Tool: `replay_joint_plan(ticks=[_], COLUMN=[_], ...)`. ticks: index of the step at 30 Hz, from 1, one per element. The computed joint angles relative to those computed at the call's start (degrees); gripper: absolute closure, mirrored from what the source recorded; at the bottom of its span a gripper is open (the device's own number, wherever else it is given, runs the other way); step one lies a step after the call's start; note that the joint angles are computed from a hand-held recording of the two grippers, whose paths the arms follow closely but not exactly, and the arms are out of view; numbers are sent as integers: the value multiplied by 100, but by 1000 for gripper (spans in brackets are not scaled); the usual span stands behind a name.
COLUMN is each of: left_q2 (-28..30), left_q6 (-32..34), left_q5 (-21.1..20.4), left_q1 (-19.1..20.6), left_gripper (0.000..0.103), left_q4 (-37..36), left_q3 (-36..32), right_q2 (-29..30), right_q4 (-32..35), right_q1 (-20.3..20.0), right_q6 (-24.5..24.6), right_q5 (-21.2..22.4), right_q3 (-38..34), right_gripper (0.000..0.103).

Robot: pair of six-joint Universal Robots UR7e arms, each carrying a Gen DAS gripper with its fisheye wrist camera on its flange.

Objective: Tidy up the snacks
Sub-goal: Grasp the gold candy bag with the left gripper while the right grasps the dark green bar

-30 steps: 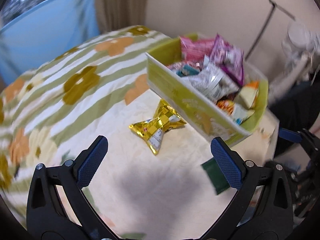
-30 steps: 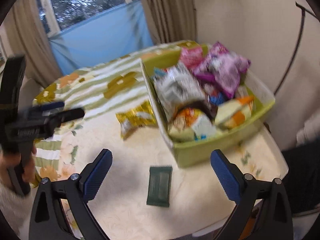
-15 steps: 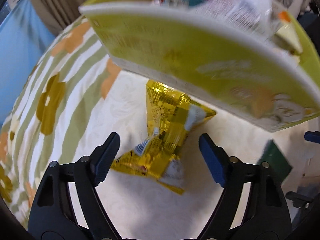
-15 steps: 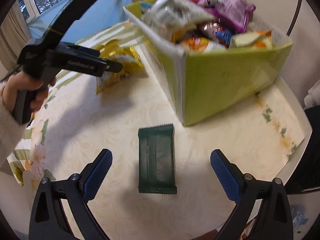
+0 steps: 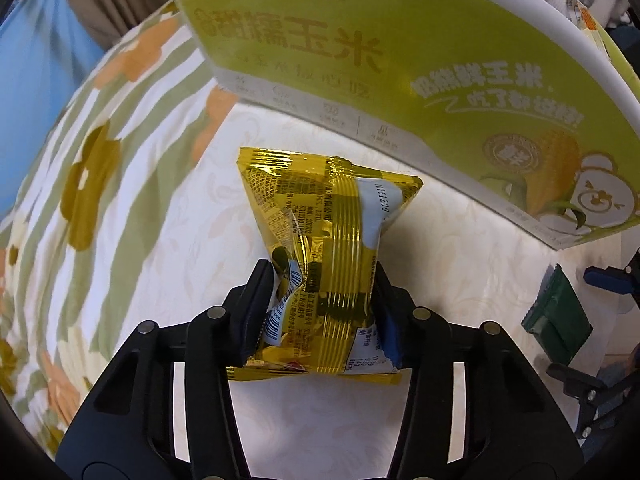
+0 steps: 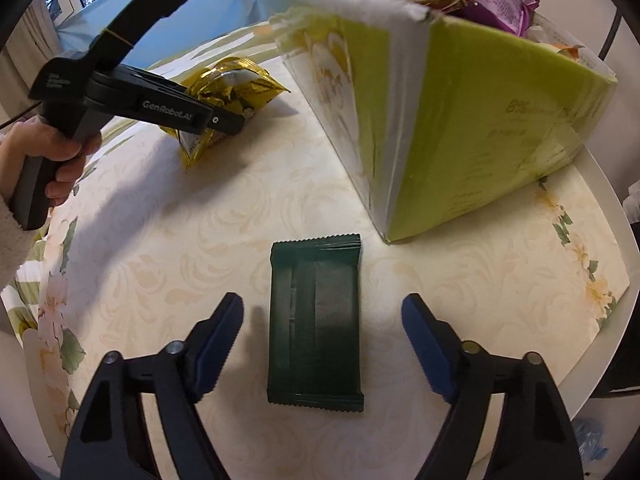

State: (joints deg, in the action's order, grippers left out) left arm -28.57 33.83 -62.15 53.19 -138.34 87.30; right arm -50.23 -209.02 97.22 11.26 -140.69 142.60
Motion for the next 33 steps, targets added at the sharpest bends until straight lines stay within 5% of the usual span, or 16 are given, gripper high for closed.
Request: replay_joint_plan(ticks=[13,19,28,33], left_q2=[-1109,-1544,-2302,-2869], left_q6=[-1102,-1670,-2643,-3053], left_q5=[74,130,-49,-163], left_q1=[135,160,183,-144], left_gripper=[59,59,60,60], left_q4=[-503,-716,-846,-1003], left_q3=[1522,2112,2766,3063], right_q2=[323,456,288,-133], right_q4=[-180,-339,-161,53], right_q1=[56,116,304,637], right_q6=[-459,-762,-958,-1043], right_q5=[-228,-226,-51,102], right_q3=[-90,-140,-251,-272], right_gripper=[42,62,62,62])
